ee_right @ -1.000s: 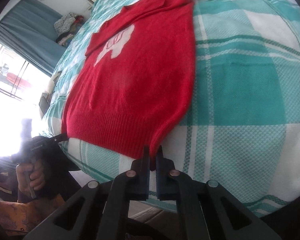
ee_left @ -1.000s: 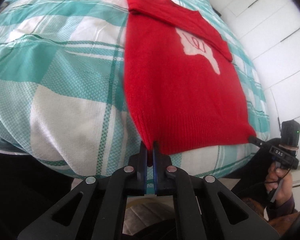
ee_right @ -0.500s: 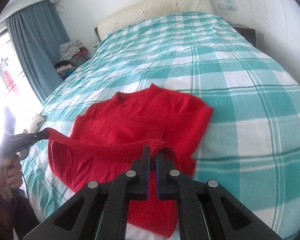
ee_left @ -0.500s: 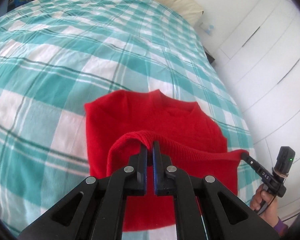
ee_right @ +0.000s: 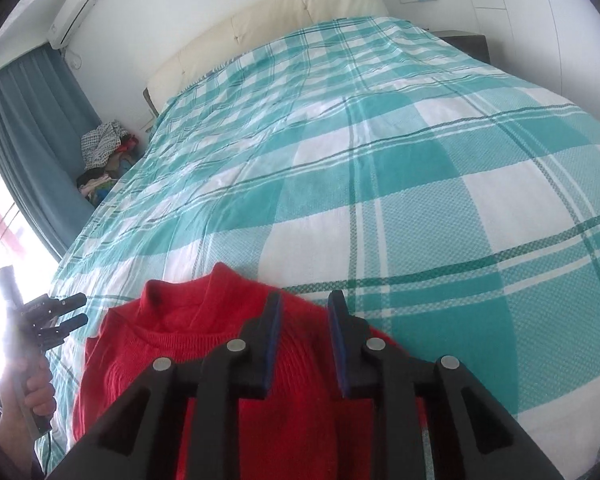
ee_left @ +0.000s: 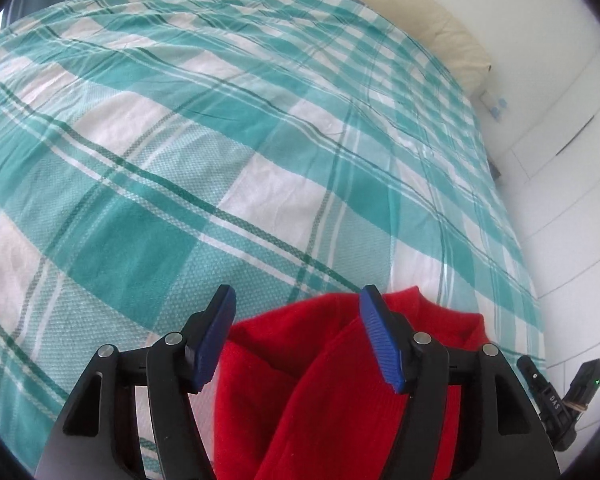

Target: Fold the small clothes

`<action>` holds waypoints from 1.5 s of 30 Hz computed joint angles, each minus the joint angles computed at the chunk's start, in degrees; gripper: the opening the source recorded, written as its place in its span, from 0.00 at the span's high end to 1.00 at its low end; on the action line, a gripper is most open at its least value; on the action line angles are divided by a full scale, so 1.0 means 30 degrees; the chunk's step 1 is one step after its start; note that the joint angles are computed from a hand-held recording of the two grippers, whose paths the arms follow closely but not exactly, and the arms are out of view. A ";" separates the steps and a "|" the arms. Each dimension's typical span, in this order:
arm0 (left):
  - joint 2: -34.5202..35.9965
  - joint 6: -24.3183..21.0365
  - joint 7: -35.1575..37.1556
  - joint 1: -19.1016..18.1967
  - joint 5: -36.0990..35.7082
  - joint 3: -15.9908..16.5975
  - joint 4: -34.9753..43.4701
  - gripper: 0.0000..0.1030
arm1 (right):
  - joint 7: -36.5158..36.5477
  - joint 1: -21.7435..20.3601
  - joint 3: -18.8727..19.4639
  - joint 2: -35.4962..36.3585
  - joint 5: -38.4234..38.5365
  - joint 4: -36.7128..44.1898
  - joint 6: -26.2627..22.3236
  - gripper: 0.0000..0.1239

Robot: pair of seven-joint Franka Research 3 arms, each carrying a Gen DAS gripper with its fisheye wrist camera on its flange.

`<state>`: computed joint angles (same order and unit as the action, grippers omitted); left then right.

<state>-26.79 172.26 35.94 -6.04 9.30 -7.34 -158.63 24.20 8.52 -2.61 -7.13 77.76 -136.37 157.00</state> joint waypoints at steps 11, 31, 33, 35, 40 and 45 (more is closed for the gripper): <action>-0.8157 -0.9506 -0.2408 -0.2770 0.3174 -0.4620 -0.1851 0.09 | 0.0813 0.0000 -0.0604 -0.8657 -0.6078 -0.7168 -0.0353 0.59; -0.7648 -1.2795 -0.6984 -0.5066 0.6745 -0.5309 -0.1747 0.08 | 0.3858 0.3288 -0.3414 -1.1825 -1.0191 -1.0257 0.3276 0.54; -0.7518 -1.2838 -0.7020 -0.5179 0.6796 -0.5216 -0.1713 0.08 | 0.3968 0.3480 -0.3566 -1.1595 -1.0386 -1.0164 0.3202 0.54; -0.7436 -1.2890 -0.7042 -0.5278 0.6806 -0.5138 -0.1691 0.08 | 0.3934 0.3681 -0.3749 -1.1342 -1.0474 -1.0049 0.3238 0.54; -0.7453 -1.2687 -0.7047 -0.5460 0.6753 -0.4867 -0.1798 0.08 | 0.3961 0.3770 -0.4720 -0.9557 -0.9977 -0.8871 0.3280 0.51; -0.7481 -1.2565 -0.7031 -0.5433 0.6693 -0.4837 -0.1835 0.08 | 0.3552 0.3387 -0.6386 -0.6992 -0.7736 -0.6657 0.0178 0.51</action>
<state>-49.23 134.56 14.85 -22.34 29.38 -21.85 -164.14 34.86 18.68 -21.77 -28.11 54.56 -156.34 157.53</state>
